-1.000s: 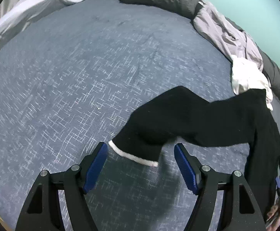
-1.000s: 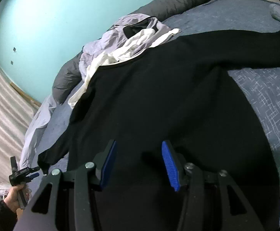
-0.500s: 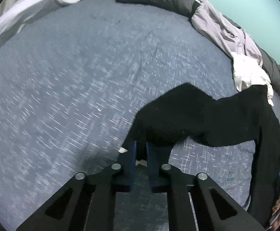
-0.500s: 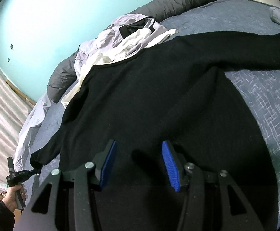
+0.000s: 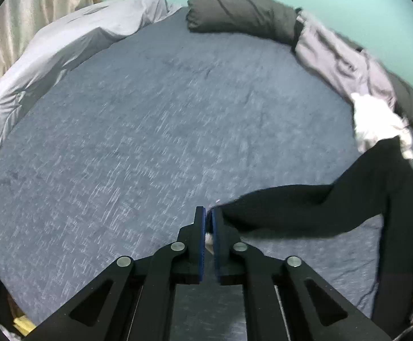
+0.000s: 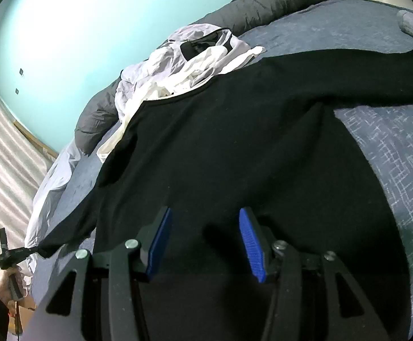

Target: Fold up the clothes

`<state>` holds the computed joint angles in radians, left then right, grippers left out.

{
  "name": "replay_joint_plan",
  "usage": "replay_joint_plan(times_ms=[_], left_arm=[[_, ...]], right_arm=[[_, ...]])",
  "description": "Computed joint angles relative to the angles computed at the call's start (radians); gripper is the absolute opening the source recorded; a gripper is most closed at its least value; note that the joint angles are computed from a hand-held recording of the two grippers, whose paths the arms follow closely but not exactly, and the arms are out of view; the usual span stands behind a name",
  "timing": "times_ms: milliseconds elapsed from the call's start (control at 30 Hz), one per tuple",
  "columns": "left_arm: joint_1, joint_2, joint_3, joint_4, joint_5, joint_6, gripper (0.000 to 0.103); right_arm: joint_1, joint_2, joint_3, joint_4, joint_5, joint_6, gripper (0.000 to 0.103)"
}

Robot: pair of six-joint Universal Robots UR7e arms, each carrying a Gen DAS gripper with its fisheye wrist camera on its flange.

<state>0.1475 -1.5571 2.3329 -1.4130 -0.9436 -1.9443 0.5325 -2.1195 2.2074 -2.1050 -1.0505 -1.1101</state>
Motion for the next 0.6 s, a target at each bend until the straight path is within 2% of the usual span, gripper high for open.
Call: replay_joint_plan(times_ms=[100, 233, 300, 333, 367, 500, 600], left_arm=[[-0.015, -0.037, 0.039, -0.018, -0.027, -0.061, 0.007], [-0.025, -0.045, 0.074, -0.096, -0.023, -0.040, 0.011], [-0.012, -0.026, 0.075, -0.131, -0.012, -0.015, 0.026], [-0.007, -0.019, 0.074, -0.146, -0.004, -0.006, 0.041], [-0.004, -0.013, 0.074, -0.161, 0.004, 0.000, 0.046], [0.042, 0.044, 0.071, -0.303, 0.057, 0.110, 0.046], [0.090, 0.117, 0.057, -0.443, 0.089, 0.239, 0.052]], right_arm=[[0.001, 0.001, -0.002, 0.002, 0.000, 0.000, 0.050], [0.005, 0.006, -0.004, -0.004, -0.002, 0.006, 0.050], [0.007, 0.006, -0.002, -0.005, -0.005, 0.004, 0.050], [0.008, 0.006, 0.000, -0.007, -0.007, 0.005, 0.050], [0.007, 0.005, 0.000, -0.006, -0.007, 0.004, 0.050], [0.007, 0.008, 0.002, -0.012, -0.010, 0.007, 0.050], [0.009, 0.011, -0.001, -0.005, -0.015, 0.000, 0.050]])
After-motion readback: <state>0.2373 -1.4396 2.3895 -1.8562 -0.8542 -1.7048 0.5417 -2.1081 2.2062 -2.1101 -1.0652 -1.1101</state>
